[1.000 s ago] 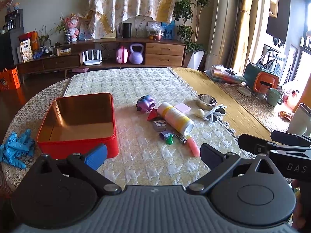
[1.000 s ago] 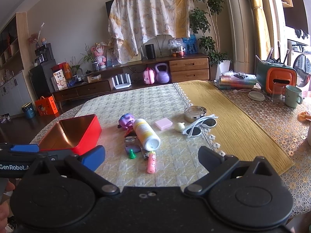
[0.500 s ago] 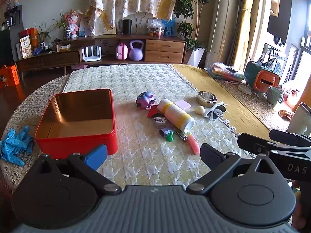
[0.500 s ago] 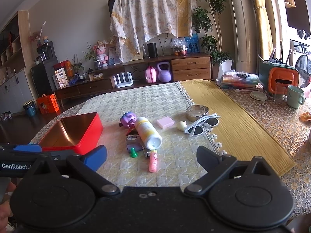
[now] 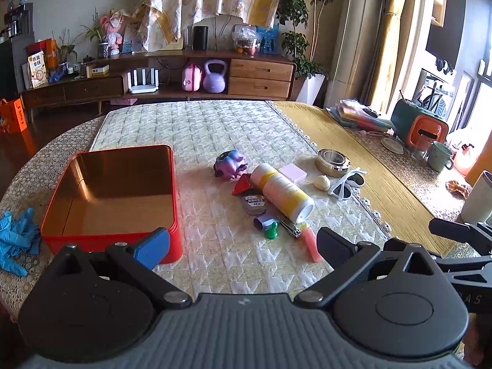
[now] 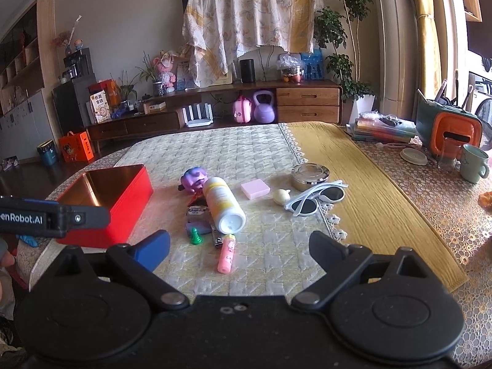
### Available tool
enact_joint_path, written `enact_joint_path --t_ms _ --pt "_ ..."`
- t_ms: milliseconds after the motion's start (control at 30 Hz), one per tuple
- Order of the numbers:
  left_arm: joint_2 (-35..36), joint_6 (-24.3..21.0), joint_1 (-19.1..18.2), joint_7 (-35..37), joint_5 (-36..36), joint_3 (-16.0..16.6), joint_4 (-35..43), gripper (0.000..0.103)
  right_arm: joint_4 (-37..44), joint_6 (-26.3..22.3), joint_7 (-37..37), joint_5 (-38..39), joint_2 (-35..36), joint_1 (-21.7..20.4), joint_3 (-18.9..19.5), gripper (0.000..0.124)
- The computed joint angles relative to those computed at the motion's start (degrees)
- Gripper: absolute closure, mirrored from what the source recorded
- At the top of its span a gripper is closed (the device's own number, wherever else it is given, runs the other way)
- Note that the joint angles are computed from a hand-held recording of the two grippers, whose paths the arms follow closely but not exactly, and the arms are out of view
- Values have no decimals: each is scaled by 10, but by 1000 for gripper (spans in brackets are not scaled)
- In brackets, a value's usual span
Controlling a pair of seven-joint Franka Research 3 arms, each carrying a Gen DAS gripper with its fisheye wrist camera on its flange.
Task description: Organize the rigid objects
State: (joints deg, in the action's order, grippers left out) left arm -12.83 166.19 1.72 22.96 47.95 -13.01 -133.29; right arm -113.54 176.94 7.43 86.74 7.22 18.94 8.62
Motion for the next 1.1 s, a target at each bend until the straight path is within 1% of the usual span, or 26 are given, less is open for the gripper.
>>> enact_joint_path --t_ms 67,133,200,267,367,500,567,633,700,767,867,900,1000,1100 --pt "17 6 3 -1 4 1 15 1 6 -8 10 -21 9 -3 -3 29" --pt "40 -6 4 -9 19 -1 39 1 9 -17 42 -57 18 -7 -5 31" --pt "62 -13 -4 -4 15 6 59 1 12 -26 70 -94 28 -13 -4 36" --pt "85 -19 -12 -4 18 13 83 1 18 -34 84 -122 39 -20 0 37" --pt "122 -27 -31 19 -2 26 121 1 30 -38 98 -158 59 -28 9 38" --pt "181 -48 -55 81 -58 39 186 1 46 -50 134 -216 82 -39 19 40" --pt "211 -65 -63 132 -107 40 224 1 55 -60 145 -240 94 -45 25 41" --pt "244 -81 -64 199 -172 34 264 1 62 -63 156 -265 103 -48 29 41" --pt "275 -110 -67 244 -227 30 305 1 70 -67 162 -281 113 -54 36 42" --pt "303 -128 -58 295 -295 20 338 1 75 -71 176 -302 121 -55 39 43" --pt "341 -169 -57 324 -358 18 390 1 84 -78 222 -368 134 -42 26 44" --pt "354 -183 -58 329 -373 19 410 1 87 -80 228 -382 138 -42 28 44" --pt "381 -215 -60 337 -401 22 451 2 97 -87 229 -398 149 -56 44 46" --pt "405 -244 -71 334 -405 30 487 2 110 -92 238 -416 161 -59 48 50"
